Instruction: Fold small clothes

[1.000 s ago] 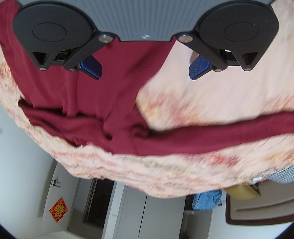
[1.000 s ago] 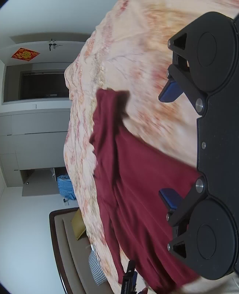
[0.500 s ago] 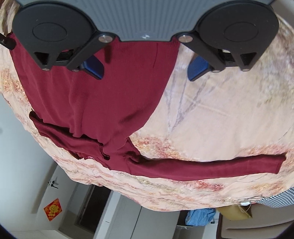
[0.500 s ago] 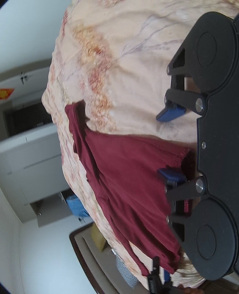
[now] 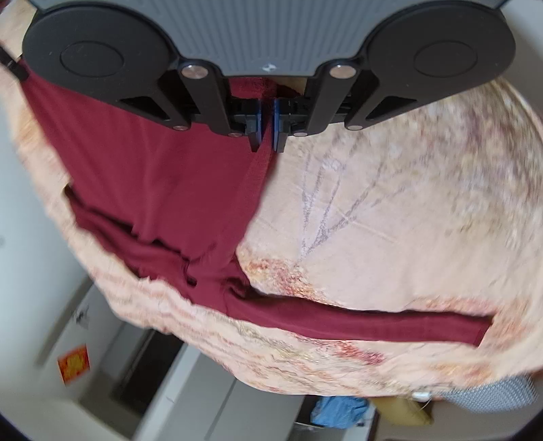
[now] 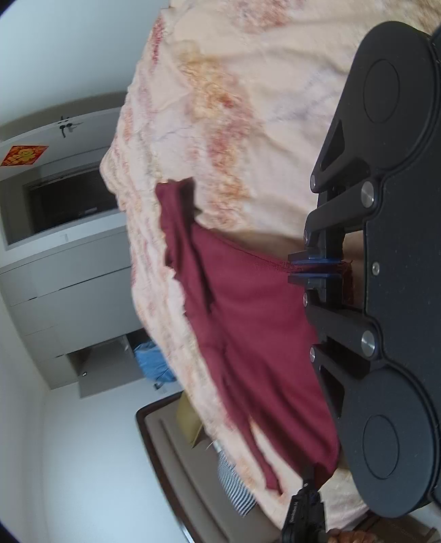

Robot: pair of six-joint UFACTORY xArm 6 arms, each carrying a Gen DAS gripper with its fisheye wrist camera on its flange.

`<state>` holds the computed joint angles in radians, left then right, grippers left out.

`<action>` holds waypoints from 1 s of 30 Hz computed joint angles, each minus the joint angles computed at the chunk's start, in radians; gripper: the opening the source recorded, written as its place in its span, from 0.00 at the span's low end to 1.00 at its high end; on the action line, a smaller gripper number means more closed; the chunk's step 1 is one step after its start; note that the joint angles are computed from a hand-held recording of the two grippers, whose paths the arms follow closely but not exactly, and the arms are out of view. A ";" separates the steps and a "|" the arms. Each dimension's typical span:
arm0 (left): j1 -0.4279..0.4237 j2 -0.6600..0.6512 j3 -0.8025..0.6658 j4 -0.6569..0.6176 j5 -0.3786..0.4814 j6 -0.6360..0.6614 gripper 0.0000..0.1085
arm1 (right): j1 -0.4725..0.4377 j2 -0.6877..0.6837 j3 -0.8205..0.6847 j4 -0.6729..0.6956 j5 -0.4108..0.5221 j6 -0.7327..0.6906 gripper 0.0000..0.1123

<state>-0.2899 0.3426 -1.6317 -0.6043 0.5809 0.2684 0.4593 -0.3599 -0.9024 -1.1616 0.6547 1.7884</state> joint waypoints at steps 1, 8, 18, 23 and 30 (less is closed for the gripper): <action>0.006 -0.023 0.023 -0.052 0.006 0.023 0.05 | 0.005 -0.023 0.009 0.015 0.012 -0.023 0.03; 0.028 -0.206 0.245 -0.254 0.022 0.168 0.05 | 0.113 -0.167 0.073 0.136 0.179 -0.171 0.03; 0.047 -0.261 0.387 -0.363 0.029 0.283 0.09 | 0.163 -0.132 0.104 0.149 0.245 -0.175 0.07; 0.044 -0.243 0.364 -0.338 0.015 0.298 0.29 | 0.149 -0.113 0.104 0.157 0.250 -0.203 0.16; 0.059 -0.190 0.296 -0.323 -0.035 0.280 0.74 | 0.119 -0.082 0.084 0.082 0.266 -0.156 0.55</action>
